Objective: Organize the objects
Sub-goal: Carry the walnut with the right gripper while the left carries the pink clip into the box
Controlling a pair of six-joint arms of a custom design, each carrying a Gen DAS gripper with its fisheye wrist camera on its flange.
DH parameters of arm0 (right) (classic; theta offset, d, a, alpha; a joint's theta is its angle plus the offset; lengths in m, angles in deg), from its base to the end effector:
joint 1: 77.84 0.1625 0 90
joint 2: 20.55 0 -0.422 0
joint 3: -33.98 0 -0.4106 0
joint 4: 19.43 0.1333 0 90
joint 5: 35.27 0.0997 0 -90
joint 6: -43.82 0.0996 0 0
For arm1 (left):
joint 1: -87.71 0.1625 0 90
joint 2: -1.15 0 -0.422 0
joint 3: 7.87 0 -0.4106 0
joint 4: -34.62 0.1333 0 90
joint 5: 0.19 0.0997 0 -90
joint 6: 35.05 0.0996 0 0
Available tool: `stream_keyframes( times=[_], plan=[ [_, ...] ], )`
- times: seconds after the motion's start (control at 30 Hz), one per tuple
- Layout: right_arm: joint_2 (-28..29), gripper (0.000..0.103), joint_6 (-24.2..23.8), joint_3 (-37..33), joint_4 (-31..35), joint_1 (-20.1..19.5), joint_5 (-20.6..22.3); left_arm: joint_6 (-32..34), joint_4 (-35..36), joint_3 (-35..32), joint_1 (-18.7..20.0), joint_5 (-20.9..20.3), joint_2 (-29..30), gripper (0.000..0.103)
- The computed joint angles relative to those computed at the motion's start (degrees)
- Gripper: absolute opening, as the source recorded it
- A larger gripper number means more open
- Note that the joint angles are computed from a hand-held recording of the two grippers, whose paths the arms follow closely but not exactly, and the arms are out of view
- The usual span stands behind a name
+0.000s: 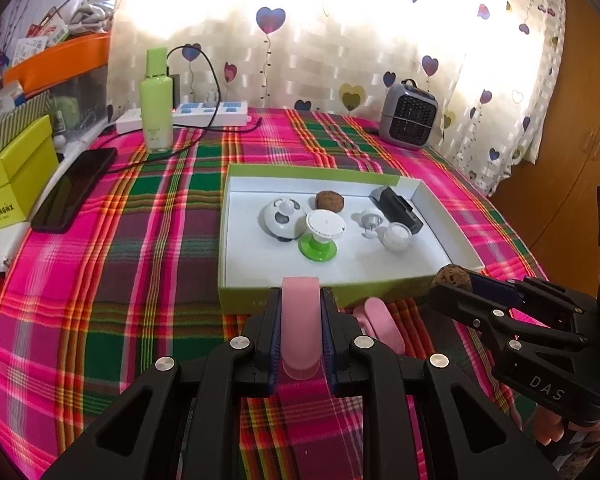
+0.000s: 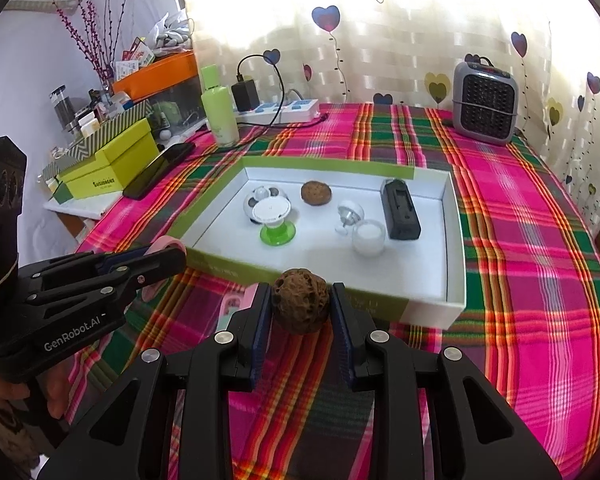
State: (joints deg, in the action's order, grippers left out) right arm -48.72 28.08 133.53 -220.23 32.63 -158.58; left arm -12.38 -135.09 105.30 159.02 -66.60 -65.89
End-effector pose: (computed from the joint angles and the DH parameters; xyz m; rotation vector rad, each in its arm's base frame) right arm 0.2950 -0.5655 -0.0284 0.5113 -2.4081 0.9064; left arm -0.0227 -0.6075 0.2342 0.7685 2.5019 -0.7687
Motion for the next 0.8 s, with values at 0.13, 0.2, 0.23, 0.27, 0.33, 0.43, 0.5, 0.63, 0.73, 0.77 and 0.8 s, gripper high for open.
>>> stream_keyframes(
  times=[0.13, 0.2, 0.23, 0.27, 0.33, 0.43, 0.5, 0.63, 0.73, 0.77, 0.8],
  plan=[
    [0.2, 0.03, -0.29, -1.02, 0.65, -0.1, 0.03, -0.59, 0.66, -1.31, 0.23, -0.15, 0.84, 0.016],
    [0.38, 0.03, -0.51, -1.65, 1.08, -0.16, 0.04, -0.77, 0.83, -1.96, 0.31, -0.07, 1.26, 0.016],
    [0.42, 0.03, -0.56, -1.9, 1.3, -0.18, 0.1, -0.95, 1.11, -2.35, 0.42, -0.24, 1.45, 0.016],
    [0.5, 0.03, -0.59, -2.25, 1.61, -0.2, 0.17, -1.13, 1.32, -2.79, 0.5, -0.34, 1.71, 0.016],
    [0.76, 0.03, -0.69, -3.17, 2.23, -0.3, 0.2, -1.23, 1.12, -3.49, 0.58, -0.14, 2.29, 0.016],
    [1.14, 0.03, -1.02, -4.49, 3.18, -0.49, 0.15, -1.64, 1.59, -4.66, 0.72, -0.14, 3.12, 0.016],
    [1.45, 0.03, -1.2, -5.38, 3.81, -0.65, 0.11, -1.74, 1.93, -5.54, 0.84, 0.06, 3.83, 0.016],
    [2.19, 0.03, -1.29, -7.22, 5.0, -1.21, 0.17, -2.26, 2.39, -7.24, 1.04, 0.33, 5.32, 0.016],
    [2.79, 0.03, -1.4, -8.67, 6.19, -1.73, 0.02, -1.9, 1.84, -7.74, 0.98, 0.67, 6.16, 0.016],
    [2.84, 0.03, -1.43, -8.94, 6.54, -1.89, 0.21, -1.93, 1.87, -8.01, 1.0, 0.68, 6.47, 0.016],
    [2.97, 0.03, -1.47, -9.28, 6.82, -2.07, 0.36, -1.8, 1.7, -8.26, 1.0, 0.76, 6.83, 0.016]
  ],
)
